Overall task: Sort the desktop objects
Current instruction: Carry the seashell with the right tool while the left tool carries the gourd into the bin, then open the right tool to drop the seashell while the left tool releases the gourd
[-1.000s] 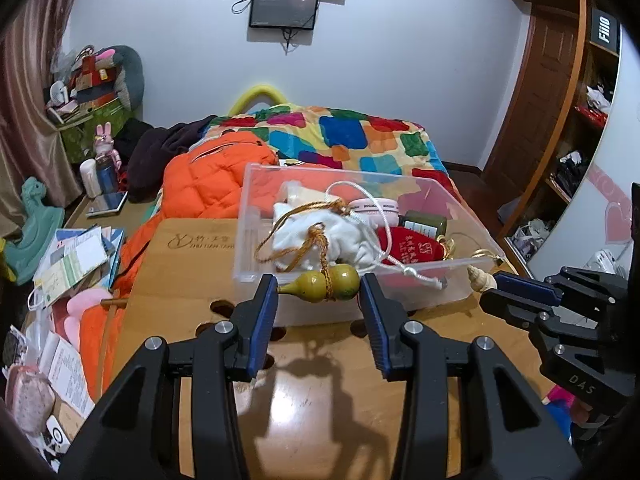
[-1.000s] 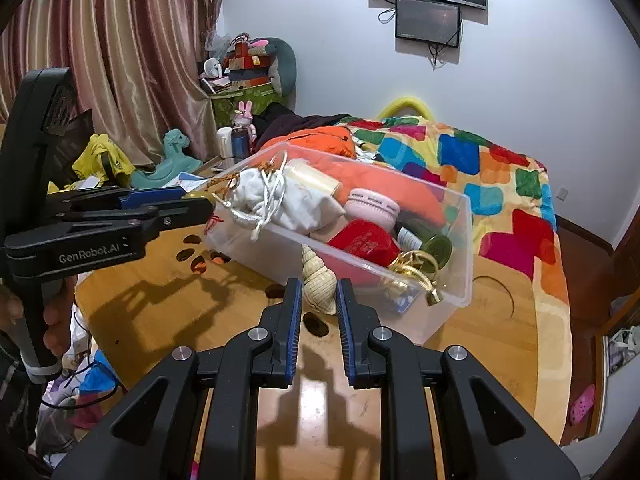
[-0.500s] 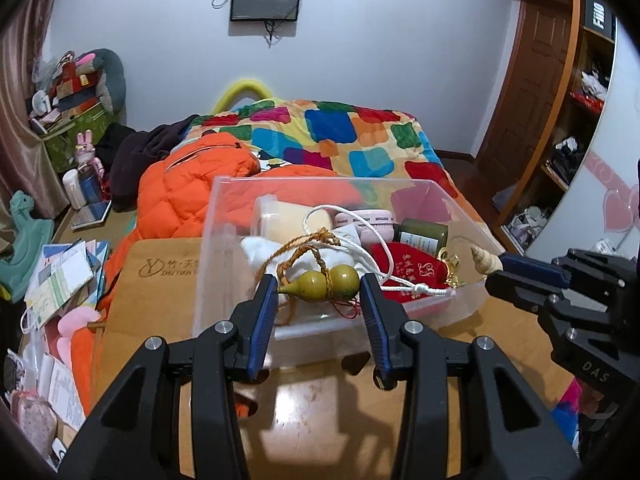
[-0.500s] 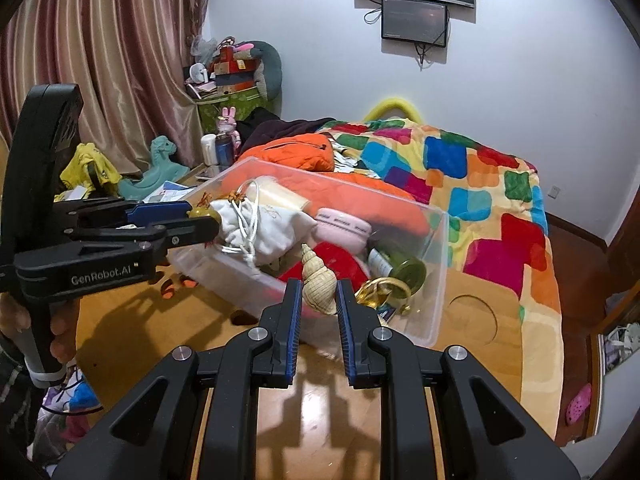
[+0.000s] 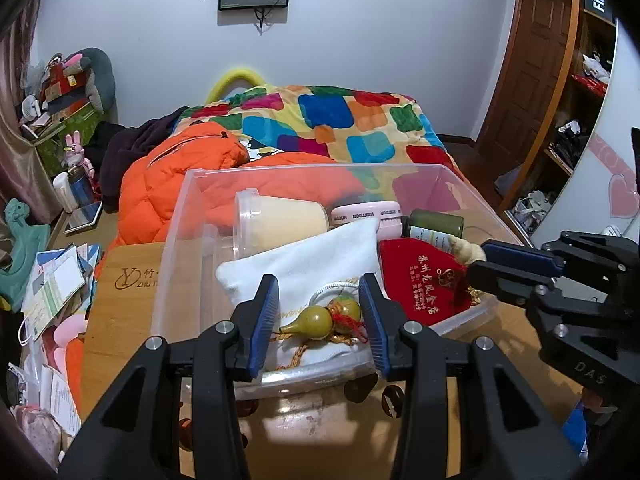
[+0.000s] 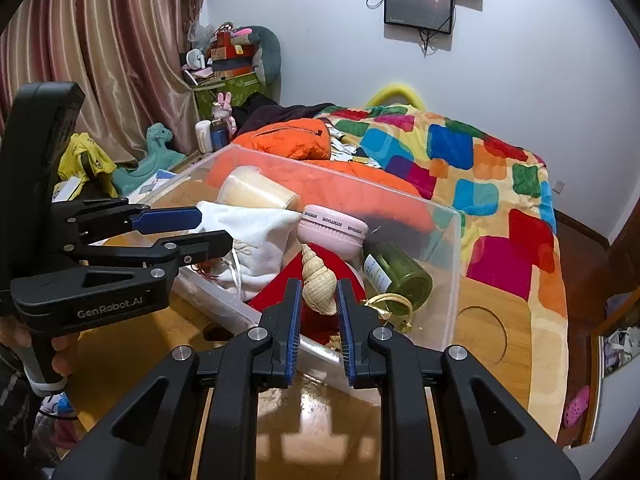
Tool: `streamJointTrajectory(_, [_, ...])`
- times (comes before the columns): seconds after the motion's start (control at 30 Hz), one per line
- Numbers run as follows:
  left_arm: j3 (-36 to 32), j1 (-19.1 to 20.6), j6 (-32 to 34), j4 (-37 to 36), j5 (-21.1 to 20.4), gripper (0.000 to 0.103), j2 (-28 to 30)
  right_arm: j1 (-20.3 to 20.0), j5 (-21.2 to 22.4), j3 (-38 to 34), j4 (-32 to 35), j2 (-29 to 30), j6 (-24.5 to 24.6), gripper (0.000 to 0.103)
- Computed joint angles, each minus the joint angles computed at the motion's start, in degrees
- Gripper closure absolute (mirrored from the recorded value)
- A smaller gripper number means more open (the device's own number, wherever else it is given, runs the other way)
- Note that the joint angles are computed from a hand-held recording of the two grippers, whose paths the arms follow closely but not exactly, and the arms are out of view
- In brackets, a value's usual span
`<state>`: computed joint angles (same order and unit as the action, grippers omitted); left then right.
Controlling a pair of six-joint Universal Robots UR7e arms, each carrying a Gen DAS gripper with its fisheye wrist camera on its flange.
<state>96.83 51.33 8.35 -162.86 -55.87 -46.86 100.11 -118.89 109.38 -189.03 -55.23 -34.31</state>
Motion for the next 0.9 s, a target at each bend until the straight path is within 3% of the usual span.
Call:
streamJointTrajectory(0.5, [-1.1, 0.8, 1.0, -0.6, -1.1, 0.059, 1.0, -0.2, -0.2, -2.1, 1.0, 2.1, 0.0, 0.087])
streamJointTrajectory(0.8, [-0.4, 0.1, 2.1, -2.2, 0.6, 0.056, 1.0, 0.5, -2.2, -2.0, -1.1, 2.7, -1.1, 0.087])
streamJointTrajectory(0.9, [0.5, -0.3, 2.9, -4.2, 1.4, 0.047, 0.7, 0.9, -2.9, -1.6, -2.6, 2.7, -2.0, 0.082])
